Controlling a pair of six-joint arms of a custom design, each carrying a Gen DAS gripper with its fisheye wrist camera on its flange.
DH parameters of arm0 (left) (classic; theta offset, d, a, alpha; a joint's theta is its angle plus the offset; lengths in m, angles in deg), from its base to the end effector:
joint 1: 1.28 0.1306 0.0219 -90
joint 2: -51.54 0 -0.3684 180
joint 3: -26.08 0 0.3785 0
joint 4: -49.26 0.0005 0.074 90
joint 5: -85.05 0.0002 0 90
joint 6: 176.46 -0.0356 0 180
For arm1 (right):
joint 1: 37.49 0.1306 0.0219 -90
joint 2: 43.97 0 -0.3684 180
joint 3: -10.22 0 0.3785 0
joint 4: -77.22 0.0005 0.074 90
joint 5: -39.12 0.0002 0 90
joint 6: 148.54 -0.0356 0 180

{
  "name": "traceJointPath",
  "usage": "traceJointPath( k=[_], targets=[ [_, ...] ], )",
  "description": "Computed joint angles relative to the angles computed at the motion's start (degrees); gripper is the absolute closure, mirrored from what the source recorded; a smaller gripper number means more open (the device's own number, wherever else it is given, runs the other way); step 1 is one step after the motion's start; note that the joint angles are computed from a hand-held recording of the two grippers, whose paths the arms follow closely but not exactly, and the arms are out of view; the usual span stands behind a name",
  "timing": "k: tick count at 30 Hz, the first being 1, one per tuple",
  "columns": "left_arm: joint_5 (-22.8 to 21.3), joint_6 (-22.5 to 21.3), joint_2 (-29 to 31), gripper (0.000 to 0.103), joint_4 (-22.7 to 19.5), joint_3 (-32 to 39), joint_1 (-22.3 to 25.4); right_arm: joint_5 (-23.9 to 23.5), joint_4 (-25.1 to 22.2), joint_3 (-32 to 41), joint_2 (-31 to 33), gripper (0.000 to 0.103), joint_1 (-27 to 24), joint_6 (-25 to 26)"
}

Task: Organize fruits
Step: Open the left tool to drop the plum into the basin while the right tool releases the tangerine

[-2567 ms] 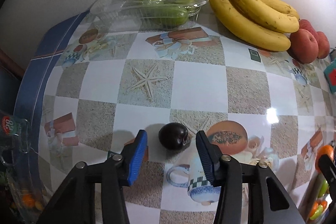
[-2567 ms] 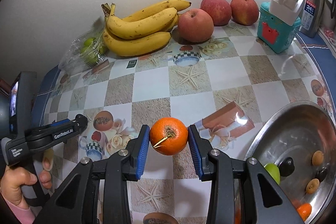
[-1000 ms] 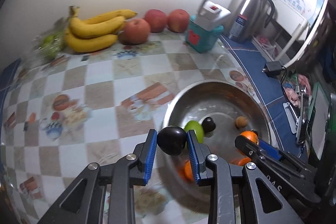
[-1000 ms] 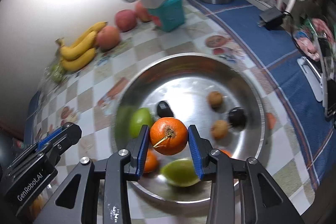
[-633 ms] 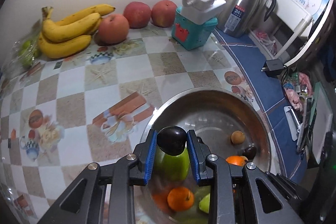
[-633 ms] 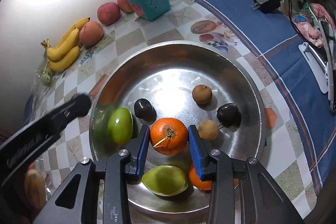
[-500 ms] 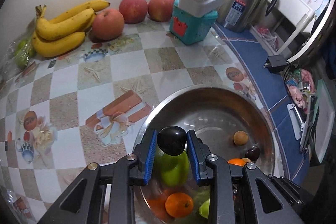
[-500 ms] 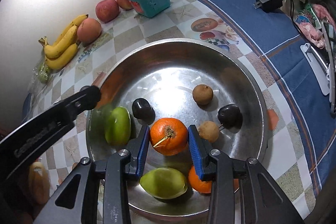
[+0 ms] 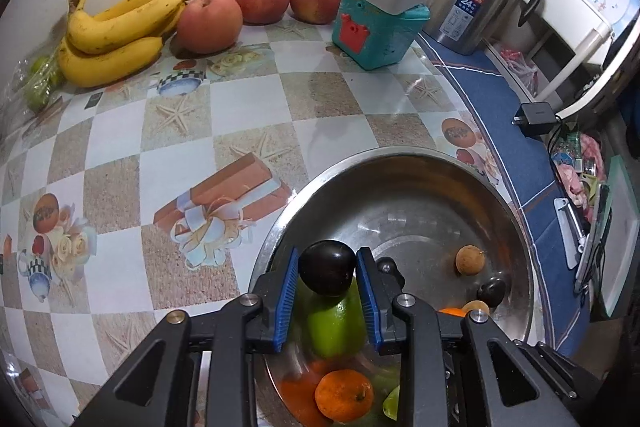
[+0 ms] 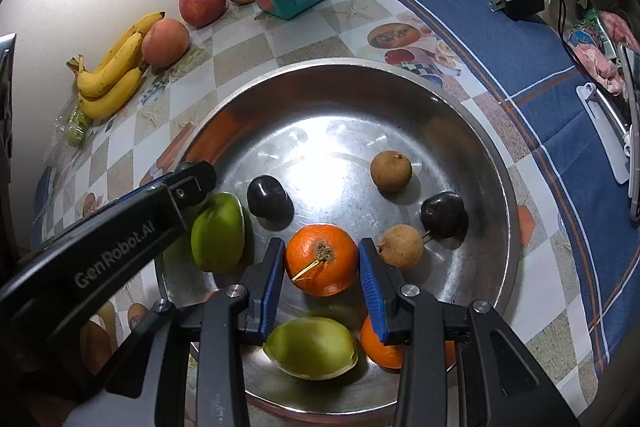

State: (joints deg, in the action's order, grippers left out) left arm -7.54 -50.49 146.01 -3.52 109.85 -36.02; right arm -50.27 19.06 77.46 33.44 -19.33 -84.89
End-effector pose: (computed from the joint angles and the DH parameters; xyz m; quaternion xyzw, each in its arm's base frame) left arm 0.3879 -0.2676 0.3295 -0.0156 0.9730 -0.1147 0.1998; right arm 0.3371 0.1096 0.3214 0.0711 0.9796 0.0664 0.1760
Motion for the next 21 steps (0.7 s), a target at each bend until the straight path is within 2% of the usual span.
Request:
traceJointPath(
  k=[3,5,12,16,18,21],
  targets=[
    [0.2,0.5,-0.4,0.066,-0.1,-0.1,0.0,0.0,-0.3,0.1,0.1,0.064,0.2,0.1],
    [0.0,0.6,-0.8,0.058,-0.4,0.0,-0.1,0.1,-0.5,0.1,0.1,0.064,0.3,0.0],
    [-2.2,0.8,-3.5,0.057,-2.4,-0.5,-0.3,-0.1,-1.0,0.1,-0.4,0.064,0.2,-0.1],
    [-4.6,1.9,-6.0,0.036,-4.7,-1.6,0.0,0.6,-1.4,0.1,-1.3,0.063,1.0,-0.1],
    [-5.8,2.8,-7.2,0.035,-6.1,-2.4,0.4,0.5,-1.4,0.1,-1.6,0.055,1.4,0.1],
    [-9.2,4.5,-9.0,0.02,-9.5,-3.7,0.9,1.3,-1.3,0.1,-2.4,0.048,2.5,0.3]
  ],
)
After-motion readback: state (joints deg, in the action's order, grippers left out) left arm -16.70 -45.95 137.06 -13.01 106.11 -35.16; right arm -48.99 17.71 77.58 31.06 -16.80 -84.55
